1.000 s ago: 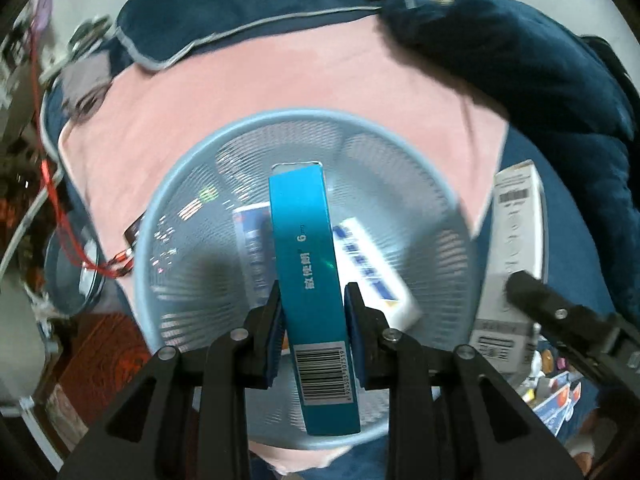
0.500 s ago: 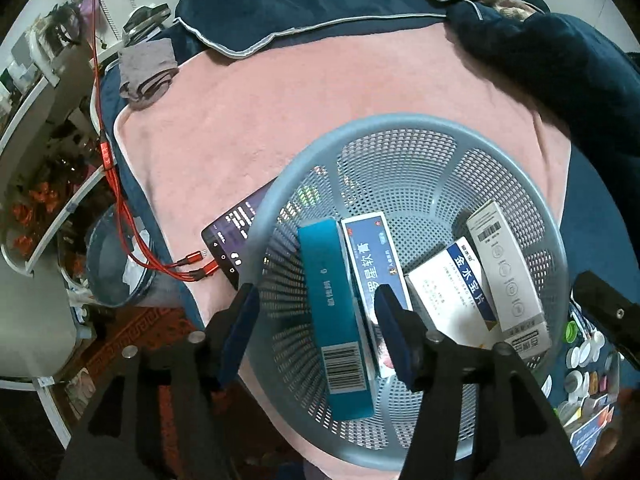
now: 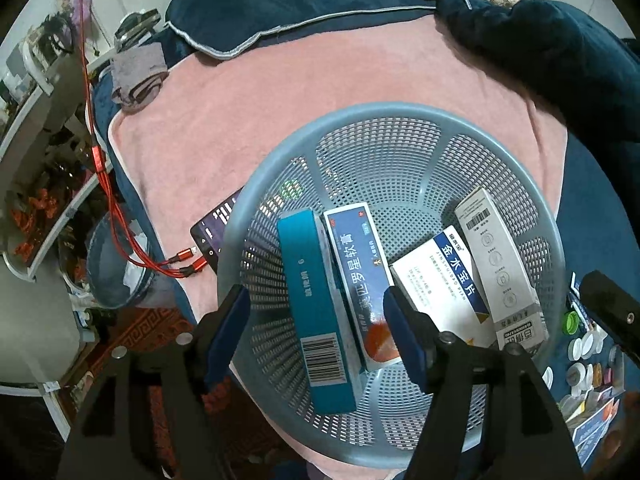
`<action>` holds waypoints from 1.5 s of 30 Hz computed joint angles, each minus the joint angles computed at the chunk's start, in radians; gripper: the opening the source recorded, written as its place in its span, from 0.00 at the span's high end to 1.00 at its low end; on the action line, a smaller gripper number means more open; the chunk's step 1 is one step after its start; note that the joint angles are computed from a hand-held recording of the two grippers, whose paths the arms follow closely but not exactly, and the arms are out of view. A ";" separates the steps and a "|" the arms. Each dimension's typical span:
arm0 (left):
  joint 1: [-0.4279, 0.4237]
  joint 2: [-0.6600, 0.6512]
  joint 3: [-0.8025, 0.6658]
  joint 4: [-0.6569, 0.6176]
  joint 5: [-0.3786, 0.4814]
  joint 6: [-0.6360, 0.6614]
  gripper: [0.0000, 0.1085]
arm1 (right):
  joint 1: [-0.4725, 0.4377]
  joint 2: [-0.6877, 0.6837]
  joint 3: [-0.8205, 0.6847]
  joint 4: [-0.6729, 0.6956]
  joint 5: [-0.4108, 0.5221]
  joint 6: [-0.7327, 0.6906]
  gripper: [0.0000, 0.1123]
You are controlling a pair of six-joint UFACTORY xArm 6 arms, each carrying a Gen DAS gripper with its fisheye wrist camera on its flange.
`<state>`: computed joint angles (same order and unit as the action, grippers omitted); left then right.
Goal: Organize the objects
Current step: 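Open both tools to drop the boxes into the basket, then move both open tools back toward the pile of caps and boxes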
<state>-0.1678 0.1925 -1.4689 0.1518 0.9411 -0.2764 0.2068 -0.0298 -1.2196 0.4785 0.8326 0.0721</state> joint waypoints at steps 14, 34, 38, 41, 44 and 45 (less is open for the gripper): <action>-0.046 -0.021 0.013 0.085 -0.032 -0.023 0.07 | 0.020 -0.028 0.023 -0.085 0.012 -0.032 0.08; -0.139 -0.025 -0.003 0.045 -0.024 -0.021 0.06 | -0.066 -0.154 0.130 -0.142 0.044 -0.005 0.08; -0.175 -0.027 -0.002 0.033 -0.035 -0.010 0.06 | -0.103 -0.196 0.165 -0.154 0.052 0.001 0.08; -0.207 -0.027 -0.001 0.012 -0.045 0.001 0.06 | -0.147 -0.230 0.191 -0.159 0.065 0.003 0.08; -0.245 -0.018 -0.006 -0.014 -0.051 0.018 0.06 | -0.203 -0.267 0.214 -0.163 0.079 0.005 0.08; -0.261 -0.015 -0.008 -0.028 -0.052 0.029 0.06 | -0.223 -0.280 0.222 -0.163 0.085 0.005 0.08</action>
<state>-0.4290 0.1773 -1.4767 0.1237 0.8896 -0.2472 -0.0161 -0.3095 -0.9981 0.3158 0.9175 0.0767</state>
